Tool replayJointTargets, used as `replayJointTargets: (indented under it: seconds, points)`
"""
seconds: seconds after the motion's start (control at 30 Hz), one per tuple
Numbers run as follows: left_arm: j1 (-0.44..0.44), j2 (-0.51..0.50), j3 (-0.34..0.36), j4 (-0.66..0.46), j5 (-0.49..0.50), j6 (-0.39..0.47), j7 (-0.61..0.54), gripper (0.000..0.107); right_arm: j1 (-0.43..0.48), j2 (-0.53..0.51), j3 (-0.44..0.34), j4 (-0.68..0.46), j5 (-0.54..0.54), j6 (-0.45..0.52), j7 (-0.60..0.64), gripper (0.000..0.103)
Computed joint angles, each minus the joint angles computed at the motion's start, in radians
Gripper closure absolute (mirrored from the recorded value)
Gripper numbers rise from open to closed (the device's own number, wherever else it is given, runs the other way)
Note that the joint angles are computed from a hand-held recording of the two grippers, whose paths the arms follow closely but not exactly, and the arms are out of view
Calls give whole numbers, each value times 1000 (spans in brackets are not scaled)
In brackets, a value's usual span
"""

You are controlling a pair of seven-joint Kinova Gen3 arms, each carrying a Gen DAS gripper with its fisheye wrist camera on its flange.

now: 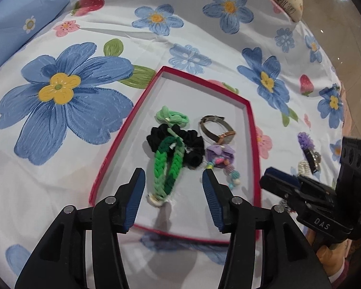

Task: Organize jewelry
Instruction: 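Carry the braided clip and beaded bracelet into the tray and release, then grasp the crystal bead bracelet with the left tool while the right tool grasps the amber hair claw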

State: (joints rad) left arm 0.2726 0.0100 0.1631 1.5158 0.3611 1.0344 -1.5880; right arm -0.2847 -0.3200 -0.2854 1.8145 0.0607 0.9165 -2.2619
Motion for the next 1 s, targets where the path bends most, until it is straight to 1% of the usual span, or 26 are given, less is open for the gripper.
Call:
replayJointTargets:
  seconds: [0.07,0.17,0.3,0.37,0.53,0.67,0.77,0.83,1.0]
  points:
    - [1,-25,-1,16,13,-7,0,58,-2,-34,4,15,-15,6,-5,68]
    - [10,-43,4,21,17,0,-2,54,12,-89,-11,34,-25,35,-27,68]
    - [28,-64,12,30,31,7,-9,53,43,-168,-36,54,-34,84,-54,67]
    - [39,-73,18,36,35,10,-10,50,61,-203,-53,61,-39,106,-67,67]
    - [80,-79,46,38,28,22,-3,49,119,-313,-87,73,-46,197,-93,67]
    - [117,-77,69,32,25,25,4,49,168,-405,-90,78,-58,268,-94,67]
    - [144,-70,87,24,11,24,19,46,215,-467,-92,74,-67,328,-92,67]
    - [164,-63,99,17,0,23,29,46,240,-510,-86,75,-75,366,-88,63]
    - [208,-40,123,-5,-24,26,54,46,295,-574,-67,70,-90,450,-58,62]
